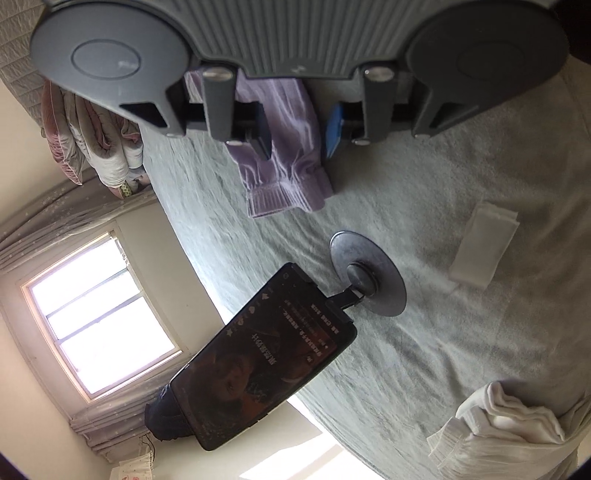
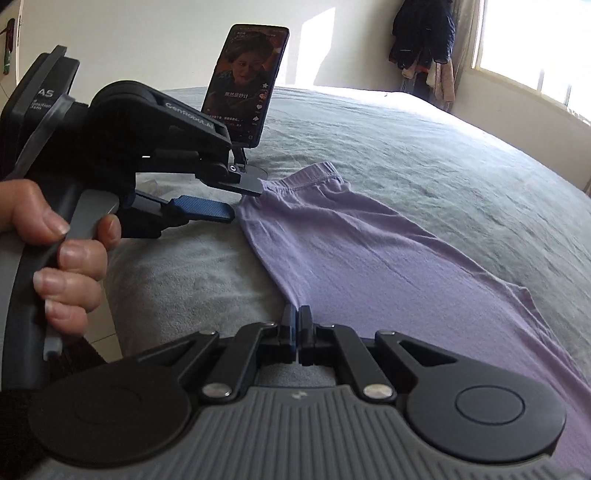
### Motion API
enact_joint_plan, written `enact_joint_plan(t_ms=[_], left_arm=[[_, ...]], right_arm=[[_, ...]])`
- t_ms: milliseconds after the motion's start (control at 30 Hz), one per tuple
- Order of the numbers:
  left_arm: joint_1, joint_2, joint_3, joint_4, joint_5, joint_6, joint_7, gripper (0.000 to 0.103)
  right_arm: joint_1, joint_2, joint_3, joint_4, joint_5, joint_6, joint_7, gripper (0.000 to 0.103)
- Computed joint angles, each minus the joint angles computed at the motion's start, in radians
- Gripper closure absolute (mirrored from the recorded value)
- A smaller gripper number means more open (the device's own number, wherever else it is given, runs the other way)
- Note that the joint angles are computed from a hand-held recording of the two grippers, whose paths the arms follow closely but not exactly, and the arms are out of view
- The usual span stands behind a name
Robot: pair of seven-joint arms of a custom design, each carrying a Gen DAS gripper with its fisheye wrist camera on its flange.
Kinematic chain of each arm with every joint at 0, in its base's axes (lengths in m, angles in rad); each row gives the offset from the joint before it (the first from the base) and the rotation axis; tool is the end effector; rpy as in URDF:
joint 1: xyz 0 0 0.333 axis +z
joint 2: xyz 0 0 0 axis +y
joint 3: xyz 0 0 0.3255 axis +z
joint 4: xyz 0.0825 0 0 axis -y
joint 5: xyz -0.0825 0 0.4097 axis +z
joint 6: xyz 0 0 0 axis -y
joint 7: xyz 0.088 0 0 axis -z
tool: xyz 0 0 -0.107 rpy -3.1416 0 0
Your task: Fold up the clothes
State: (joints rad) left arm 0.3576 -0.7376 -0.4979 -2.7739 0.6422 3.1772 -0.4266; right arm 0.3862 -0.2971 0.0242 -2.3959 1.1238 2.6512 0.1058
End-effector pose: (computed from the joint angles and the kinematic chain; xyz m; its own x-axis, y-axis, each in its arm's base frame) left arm 0.3805 -0.1197 0.4869 0.4530 -0.4896 0.7450 -0.1424 -0.8647 -0.4817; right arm 0.4702 0.1783 0.4751 0.8353 -0.5495 0.0152 -0.3327 -0.5274 -0.7818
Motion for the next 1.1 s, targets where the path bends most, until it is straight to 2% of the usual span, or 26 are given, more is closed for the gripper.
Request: enact_joint_plan(t_ms=[67,100,133,233,267,333,367,567,700,800,1000,1100], left_arm=[[-0.036,0.012,0.03,0.007,0.017,-0.002,0.042,0.069],[-0.047,0.034,0.039,0.023,0.025,0.004,0.065,0.067],[-0.051,0.06,0.037,0.044,0.029,0.01,0.081,0.065],[-0.097,0.091,0.066,0.064,0.045,0.016,0.148,0.063],[-0.117,0.108,0.08,0.076,0.053,0.014,0.179,0.063],[-0.169,0.147,0.117,0.101,0.065,0.016,0.246,0.063],[-0.203,0.171,0.142,0.115,0.069,0.017,0.284,0.063],[-0.465,0.304,0.314,0.199,0.043,-0.01,0.55,0.065],[-0.745,0.388,0.506,0.255,-0.066,-0.046,0.809,0.066],[-0.826,0.424,0.535,0.289,-0.127,-0.07,0.923,0.067],[-0.944,0.477,0.572,0.34,-0.258,-0.089,1.15,0.067],[-1.076,0.502,0.658,0.363,-0.392,-0.1,1.347,0.07]], right_arm=[[-0.023,0.015,-0.025,0.036,-0.035,-0.127,0.097,0.1],[-0.036,0.018,-0.034,0.048,-0.045,-0.184,0.139,0.092],[-0.048,0.019,-0.041,0.058,-0.053,-0.236,0.175,0.088],[-0.078,-0.025,-0.047,0.036,-0.072,-0.289,0.187,0.087],[-0.086,-0.042,-0.048,0.024,-0.079,-0.289,0.178,0.085],[-0.103,-0.08,-0.058,-0.004,-0.086,-0.288,0.158,0.073],[-0.112,-0.099,-0.068,-0.019,-0.084,-0.287,0.144,0.063],[-0.184,-0.175,-0.121,-0.087,-0.085,-0.258,0.145,0.062],[-0.239,-0.205,-0.161,-0.12,-0.072,-0.258,0.201,0.062],[-0.274,-0.208,-0.187,-0.128,-0.059,-0.266,0.234,0.062],[-0.321,-0.213,-0.216,-0.144,-0.027,-0.264,0.247,0.062],[-0.338,-0.21,-0.226,-0.149,-0.015,-0.27,0.244,0.062]])
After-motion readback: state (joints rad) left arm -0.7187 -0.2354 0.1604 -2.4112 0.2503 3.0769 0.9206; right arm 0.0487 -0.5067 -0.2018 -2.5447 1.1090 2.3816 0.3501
